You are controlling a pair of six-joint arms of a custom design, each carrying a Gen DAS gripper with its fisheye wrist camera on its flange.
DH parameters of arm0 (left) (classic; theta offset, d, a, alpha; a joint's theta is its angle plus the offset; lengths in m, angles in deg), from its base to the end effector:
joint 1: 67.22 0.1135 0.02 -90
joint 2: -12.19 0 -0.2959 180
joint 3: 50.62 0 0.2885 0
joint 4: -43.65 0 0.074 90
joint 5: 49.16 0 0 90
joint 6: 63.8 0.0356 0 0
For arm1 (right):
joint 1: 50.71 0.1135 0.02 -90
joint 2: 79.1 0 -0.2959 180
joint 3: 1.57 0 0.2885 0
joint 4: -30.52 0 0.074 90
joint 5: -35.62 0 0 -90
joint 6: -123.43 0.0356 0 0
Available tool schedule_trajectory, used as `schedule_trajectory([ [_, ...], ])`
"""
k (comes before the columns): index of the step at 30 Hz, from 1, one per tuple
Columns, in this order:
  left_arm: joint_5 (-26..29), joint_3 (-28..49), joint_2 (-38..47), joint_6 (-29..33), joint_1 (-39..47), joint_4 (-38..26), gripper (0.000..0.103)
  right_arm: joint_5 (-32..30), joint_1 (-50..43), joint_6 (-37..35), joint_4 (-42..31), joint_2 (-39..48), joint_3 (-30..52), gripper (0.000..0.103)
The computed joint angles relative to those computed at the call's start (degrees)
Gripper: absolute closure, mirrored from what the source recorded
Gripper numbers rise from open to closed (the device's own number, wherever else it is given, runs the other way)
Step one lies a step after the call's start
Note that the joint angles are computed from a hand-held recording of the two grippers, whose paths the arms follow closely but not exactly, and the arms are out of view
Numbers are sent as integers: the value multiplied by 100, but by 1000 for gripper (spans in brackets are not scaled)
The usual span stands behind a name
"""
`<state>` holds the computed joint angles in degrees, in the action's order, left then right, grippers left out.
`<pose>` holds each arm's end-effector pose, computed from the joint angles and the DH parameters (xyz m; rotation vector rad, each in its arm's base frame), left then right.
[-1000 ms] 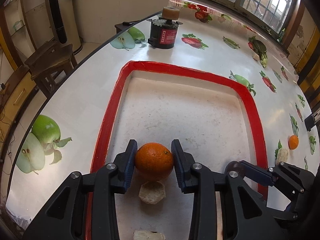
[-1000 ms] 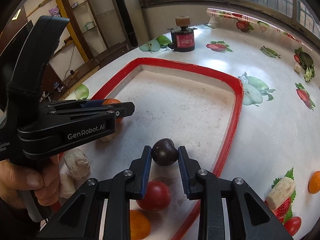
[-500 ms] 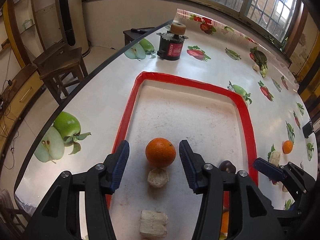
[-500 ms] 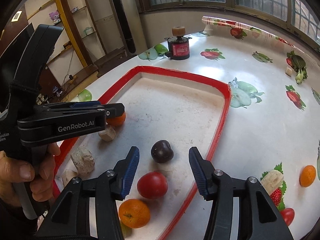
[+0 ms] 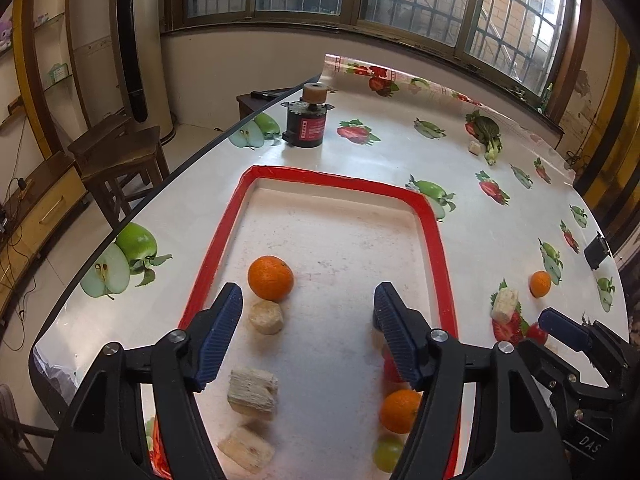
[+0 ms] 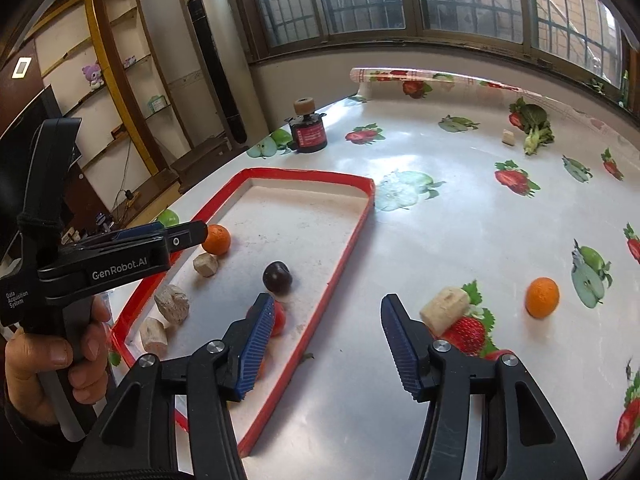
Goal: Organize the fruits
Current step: 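Move both grippers back toward the last cork and orange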
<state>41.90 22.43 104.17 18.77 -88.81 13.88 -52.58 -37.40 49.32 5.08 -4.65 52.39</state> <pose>0.3489 -0.1388 0.2333 0.3087 2.4168 -0.2519 0.2797 0.0650 0.2188 0.0688 2.3808 0.2068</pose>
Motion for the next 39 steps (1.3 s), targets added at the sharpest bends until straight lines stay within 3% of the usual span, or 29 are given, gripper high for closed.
schedule_trajectory([
  [9,-19,-317,-395,-38,-537,43,35,260,-518,-47,-392,-1200,-657,45],
  [20,-156,-383,-521,-46,-1105,-45,35,9,-1460,-232,-919,-2264,-1169,45],
  [39,-344,-110,-260,-123,-1758,-241,35,-673,-2630,-655,-1084,-2683,-1507,45],
])
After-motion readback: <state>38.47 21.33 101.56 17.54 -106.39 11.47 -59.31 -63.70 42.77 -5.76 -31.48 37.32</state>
